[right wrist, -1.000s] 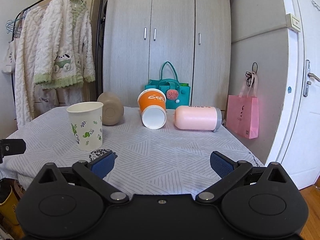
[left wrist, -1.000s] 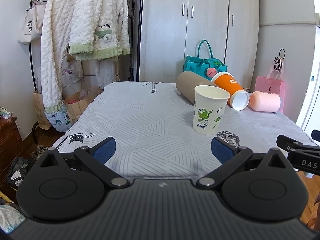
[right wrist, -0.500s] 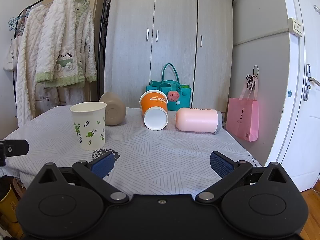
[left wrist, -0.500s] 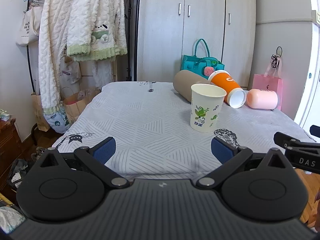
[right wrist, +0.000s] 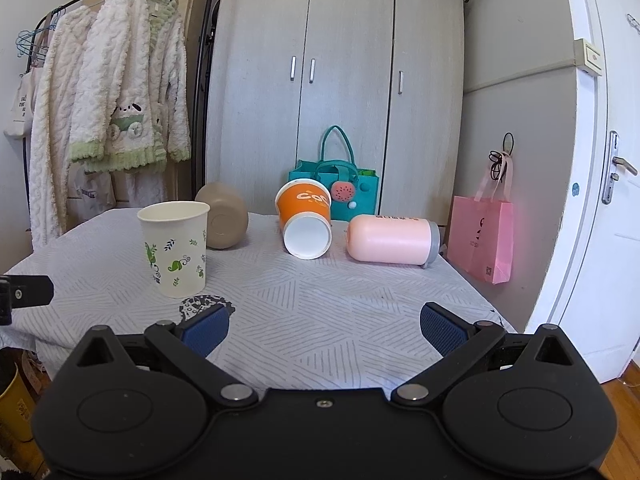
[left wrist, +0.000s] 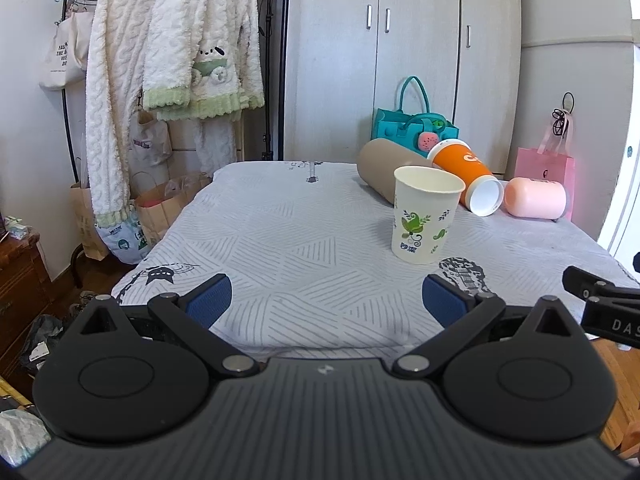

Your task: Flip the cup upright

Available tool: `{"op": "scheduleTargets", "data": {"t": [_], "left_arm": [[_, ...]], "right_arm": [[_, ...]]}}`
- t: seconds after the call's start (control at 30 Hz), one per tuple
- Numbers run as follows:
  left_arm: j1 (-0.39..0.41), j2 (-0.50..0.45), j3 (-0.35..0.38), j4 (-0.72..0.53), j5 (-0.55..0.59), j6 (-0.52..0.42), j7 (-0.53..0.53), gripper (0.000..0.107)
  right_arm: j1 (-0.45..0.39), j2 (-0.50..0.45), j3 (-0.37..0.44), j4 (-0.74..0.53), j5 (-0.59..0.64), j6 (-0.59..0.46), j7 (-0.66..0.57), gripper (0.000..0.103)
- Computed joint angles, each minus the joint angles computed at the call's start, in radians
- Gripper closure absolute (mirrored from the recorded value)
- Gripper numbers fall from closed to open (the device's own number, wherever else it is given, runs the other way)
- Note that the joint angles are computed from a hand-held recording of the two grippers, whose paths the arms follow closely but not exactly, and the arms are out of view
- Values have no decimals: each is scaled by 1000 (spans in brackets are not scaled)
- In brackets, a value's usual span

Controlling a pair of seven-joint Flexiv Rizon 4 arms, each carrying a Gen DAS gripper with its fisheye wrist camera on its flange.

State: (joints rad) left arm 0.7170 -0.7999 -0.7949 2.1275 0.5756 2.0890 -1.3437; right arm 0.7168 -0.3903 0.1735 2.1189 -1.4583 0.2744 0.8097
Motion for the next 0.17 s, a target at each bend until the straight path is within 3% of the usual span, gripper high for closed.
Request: {"op": "scheduleTargets", "data": {"t": [0.17], "left_arm": [[-33,22,46,-3,5,41,-20,4]], "right_arm": [[0,1,1,1,4,-2,3,0]]}}
